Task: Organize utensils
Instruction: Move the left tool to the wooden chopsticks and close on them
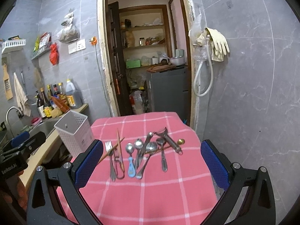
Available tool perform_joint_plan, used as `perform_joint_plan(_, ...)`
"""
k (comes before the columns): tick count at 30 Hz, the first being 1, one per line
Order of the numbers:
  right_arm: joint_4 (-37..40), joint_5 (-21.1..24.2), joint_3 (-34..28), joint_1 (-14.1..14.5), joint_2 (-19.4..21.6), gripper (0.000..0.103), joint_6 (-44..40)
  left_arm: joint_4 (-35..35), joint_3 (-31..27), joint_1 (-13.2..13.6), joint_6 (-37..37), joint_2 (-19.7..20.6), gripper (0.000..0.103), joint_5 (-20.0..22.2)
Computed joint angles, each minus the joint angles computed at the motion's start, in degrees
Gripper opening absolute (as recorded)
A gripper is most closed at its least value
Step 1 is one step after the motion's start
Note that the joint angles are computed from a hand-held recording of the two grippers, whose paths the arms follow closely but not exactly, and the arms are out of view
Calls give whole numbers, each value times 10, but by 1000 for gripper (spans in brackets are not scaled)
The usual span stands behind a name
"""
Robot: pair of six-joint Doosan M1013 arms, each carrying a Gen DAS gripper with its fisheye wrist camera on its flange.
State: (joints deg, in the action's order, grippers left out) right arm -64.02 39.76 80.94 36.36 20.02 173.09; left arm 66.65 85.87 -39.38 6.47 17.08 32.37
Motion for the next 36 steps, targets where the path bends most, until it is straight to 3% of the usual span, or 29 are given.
perform_joint_plan(5, 3, -1, -16, -11, 9, 102, -12, -75, -26, 21, 71, 15, 103, -35)
perform_joint_plan(9, 17, -9, -27, -22, 14, 102, -45, -136, -49, 31, 116, 30, 103, -41)
perform_joint_plan(19, 76, -73, -50, -67, 34, 102, -120, -142, -104, 28, 124, 75, 103, -22)
perform_joint_plan(22, 105, -97, -58, -84, 44, 102, -154, -191, -127, 34, 153, 92, 103, -24)
perform_joint_plan(31, 247, -155, -92, -127, 78, 102, -317, -236, -200, 36, 207, 148, 101, 2)
perform_joint_plan(36, 384, -166, -121, -147, 105, 102, -468, -288, -242, 43, 260, 181, 94, 15)
